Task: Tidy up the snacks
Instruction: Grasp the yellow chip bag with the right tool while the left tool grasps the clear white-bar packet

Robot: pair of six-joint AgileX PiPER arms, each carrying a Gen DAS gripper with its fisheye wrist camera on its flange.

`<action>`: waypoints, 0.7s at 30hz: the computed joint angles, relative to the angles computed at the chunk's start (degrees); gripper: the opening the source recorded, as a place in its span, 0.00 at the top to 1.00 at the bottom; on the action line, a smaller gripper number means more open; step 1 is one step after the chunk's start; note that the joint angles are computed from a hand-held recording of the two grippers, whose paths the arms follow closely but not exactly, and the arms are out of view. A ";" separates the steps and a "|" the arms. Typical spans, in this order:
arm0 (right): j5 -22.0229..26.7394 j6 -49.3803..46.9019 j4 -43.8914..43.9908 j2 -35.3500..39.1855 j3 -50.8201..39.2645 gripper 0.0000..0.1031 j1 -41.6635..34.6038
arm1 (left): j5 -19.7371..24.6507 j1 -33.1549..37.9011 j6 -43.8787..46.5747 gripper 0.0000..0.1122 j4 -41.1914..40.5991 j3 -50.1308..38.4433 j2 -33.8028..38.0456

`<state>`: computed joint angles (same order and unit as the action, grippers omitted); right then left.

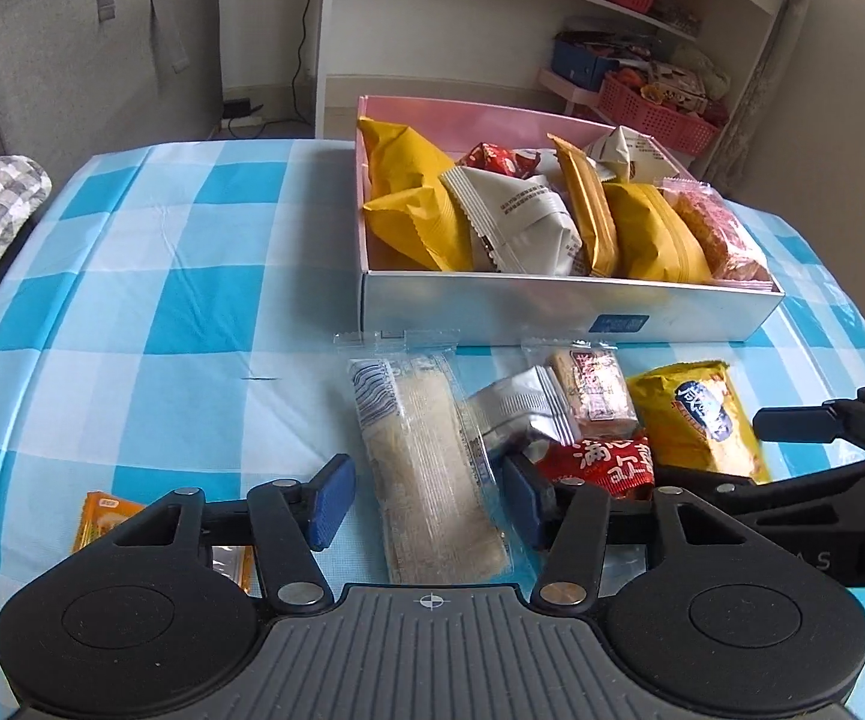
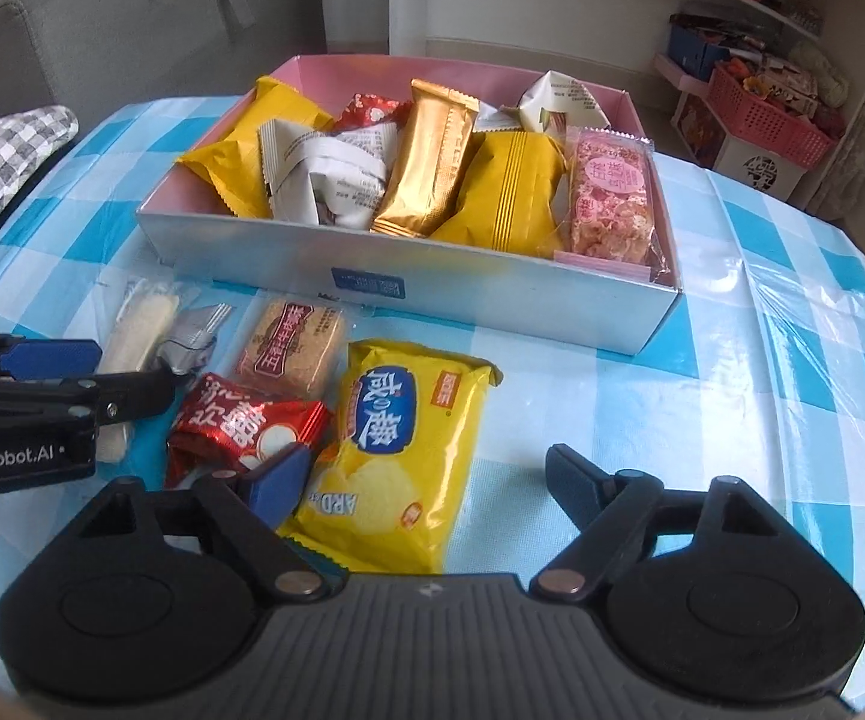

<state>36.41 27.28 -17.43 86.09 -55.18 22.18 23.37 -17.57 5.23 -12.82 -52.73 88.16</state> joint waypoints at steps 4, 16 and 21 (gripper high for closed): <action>1.11 0.27 -4.35 -0.56 1.02 0.32 2.26 | 2.65 -2.37 -5.70 0.65 10.02 -1.51 0.18; 0.34 -12.05 4.40 -2.97 1.74 0.36 -3.82 | 5.49 2.03 6.00 0.69 6.21 0.33 -2.54; 0.18 -11.20 4.03 -2.37 1.51 0.38 -3.01 | 1.96 1.94 8.18 0.69 3.29 1.92 -2.64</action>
